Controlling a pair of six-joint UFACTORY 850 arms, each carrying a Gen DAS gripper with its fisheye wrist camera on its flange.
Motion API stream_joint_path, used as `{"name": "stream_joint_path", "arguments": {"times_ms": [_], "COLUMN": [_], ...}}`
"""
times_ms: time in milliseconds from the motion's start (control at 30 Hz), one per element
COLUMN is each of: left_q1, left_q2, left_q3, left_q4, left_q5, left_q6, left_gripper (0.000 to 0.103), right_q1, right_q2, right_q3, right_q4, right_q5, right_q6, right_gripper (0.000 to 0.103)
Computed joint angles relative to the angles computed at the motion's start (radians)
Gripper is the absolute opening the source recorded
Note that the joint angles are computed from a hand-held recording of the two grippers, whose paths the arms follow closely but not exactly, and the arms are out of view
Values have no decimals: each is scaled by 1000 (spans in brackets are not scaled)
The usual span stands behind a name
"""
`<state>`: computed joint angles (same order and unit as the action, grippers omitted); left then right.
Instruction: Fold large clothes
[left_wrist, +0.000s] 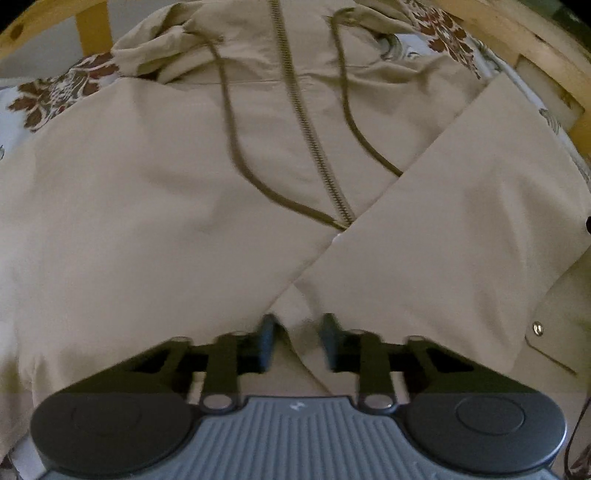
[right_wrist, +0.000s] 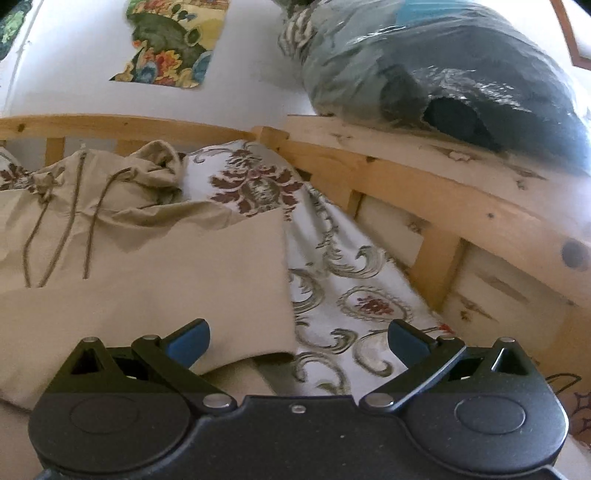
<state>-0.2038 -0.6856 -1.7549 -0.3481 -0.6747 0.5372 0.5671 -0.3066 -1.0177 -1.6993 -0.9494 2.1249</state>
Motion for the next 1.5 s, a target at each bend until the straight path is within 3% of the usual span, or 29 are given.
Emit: {"name": "stream_joint_path", "arguments": {"times_ms": [67,133,300,433,533,667,867,967,1133,1233,1433,1500], "left_q1": [-7,-24,-12,22,50,77,83,87,95,99,84,79], "left_q2": [3,26,147,198,177,143,180,199,207,211,205,198], "left_q3": [6,35,147,168,129,94,163,188,232,255,260,257], "left_q4": [7,70,-22,39,184,229,335,369,432,398,316,338], "left_q5": [17,71,297,425,397,314,368,386,393,388,396,385], "left_q6": [-7,-61,37,-55,-201,-290,-364,-407,-480,-453,-335,-356], "left_gripper": [1,0,0,0,0,0,0,0,0,0,0,0], "right_q1": [5,7,5,8,7,11,6,6,7,-5,21,19], "right_q2": [-2,-2,7,10,0,-50,-166,-179,-164,-155,-126,-121], "right_q3": [-2,-3,2,8,-4,-44,-149,-164,-133,-122,-72,-74], "right_q4": [-2,-1,1,-44,-39,-24,15,11,-35,-19,-183,-186], "right_q5": [4,10,59,60,92,73,10,3,-84,-89,-253,-234], "right_q6": [-22,-48,-83,-44,-58,-71,-123,-85,52,85,121,109], "right_gripper": [102,102,102,102,102,102,102,102,102,102,102,102]}}
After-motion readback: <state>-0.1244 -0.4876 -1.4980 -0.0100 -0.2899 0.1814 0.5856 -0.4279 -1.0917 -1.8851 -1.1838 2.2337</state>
